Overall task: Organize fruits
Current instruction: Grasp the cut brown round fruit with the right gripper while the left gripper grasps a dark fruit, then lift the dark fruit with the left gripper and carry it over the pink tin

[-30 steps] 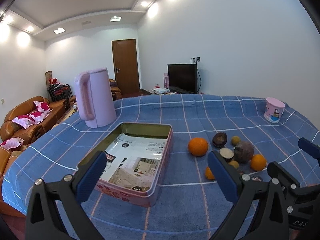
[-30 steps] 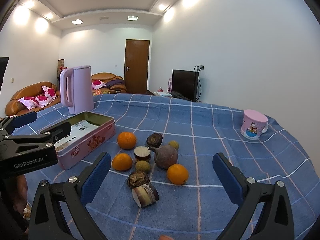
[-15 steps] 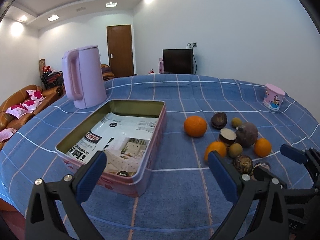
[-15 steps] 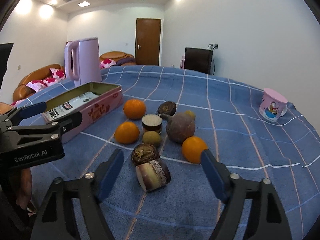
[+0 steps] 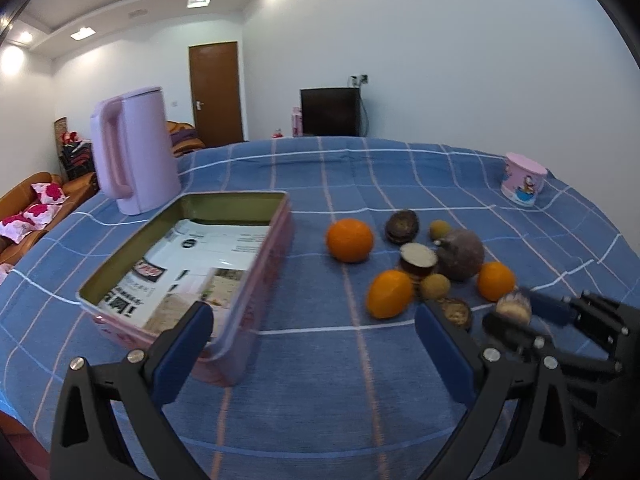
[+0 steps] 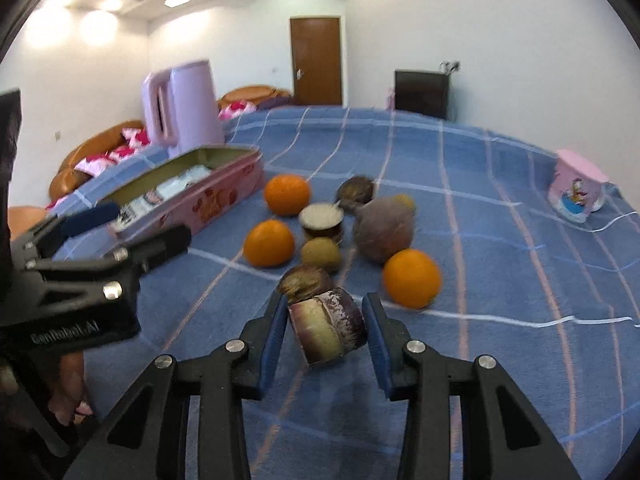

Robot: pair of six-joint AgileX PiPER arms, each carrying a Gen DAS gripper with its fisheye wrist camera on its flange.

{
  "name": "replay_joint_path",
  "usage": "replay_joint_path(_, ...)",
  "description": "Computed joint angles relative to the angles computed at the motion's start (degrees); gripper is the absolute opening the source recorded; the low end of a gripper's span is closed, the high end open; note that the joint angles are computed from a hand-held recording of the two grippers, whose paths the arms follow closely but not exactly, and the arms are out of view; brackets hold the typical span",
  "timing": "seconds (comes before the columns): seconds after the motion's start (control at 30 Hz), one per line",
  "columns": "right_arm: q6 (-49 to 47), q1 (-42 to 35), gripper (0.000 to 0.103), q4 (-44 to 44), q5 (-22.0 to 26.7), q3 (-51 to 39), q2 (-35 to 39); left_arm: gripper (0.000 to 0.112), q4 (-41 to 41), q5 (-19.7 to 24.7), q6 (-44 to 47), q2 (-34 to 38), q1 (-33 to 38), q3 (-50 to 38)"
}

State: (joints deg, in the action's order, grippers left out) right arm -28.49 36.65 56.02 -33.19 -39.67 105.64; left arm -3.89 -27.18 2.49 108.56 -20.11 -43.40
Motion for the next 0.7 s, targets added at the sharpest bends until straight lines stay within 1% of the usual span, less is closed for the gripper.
replay_joint_path(0.1,-3.31,0.55,0.041,5.42,-4.6,1.27,-0.59,0.103,-0.71,0.82,1.32,0.4,-2.24,-0.76)
replay_joint_path(0.17,-4.21,0.33,0.041,7.49,-6.54,2.03,-1.2,0.102,-0.98,1.82,2.2,0.58,-3.56,-1.44)
replay_joint_path(0.23,-4.05,0.26,0.041,8.81,-8.39,2.7,-1.47,0.101,1.01,3.48,0.9,0.75,-4.59,-2.65)
replay_joint_path(0.3,-3.42,-0.76,0.041,8.6,-8.53,3.27,-2.0,0.098,3.24,5.33,-1.17,1.0,-5.03,-4.03)
replay_joint_path(0.4,0.49,-1.68,0.041,6.09,-9.84,5.16,-2.82,0.089,7.08,9.22,-4.82,1.93,-5.56,-7.11)
replay_joint_path(0.43,2.19,-1.74,0.041,5.14,-10.46,5.92,-3.07,0.085,9.74,10.13,-7.47,2.09,-5.51,-7.7)
replay_joint_path(0.47,3.56,-1.95,0.041,4.17,-10.74,6.52,-3.32,0.081,14.35,11.15,-11.84,2.54,-5.37,-8.6)
replay_joint_path(0.5,4.3,-2.17,0.041,3.43,-10.69,6.76,-3.5,0.081,17.49,12.36,-15.07,3.0,-5.49,-9.47)
replay_joint_path(0.63,4.72,-1.75,0.041,3.26,-11.27,6.36,-2.9,0.073,18.7,14.18,-15.93,4.57,-6.76,-11.27)
replay_joint_path(0.7,5.19,-1.84,0.041,2.91,-11.43,6.55,-2.97,0.068,22.8,15.42,-19.72,5.2,-7.24,-12.41)
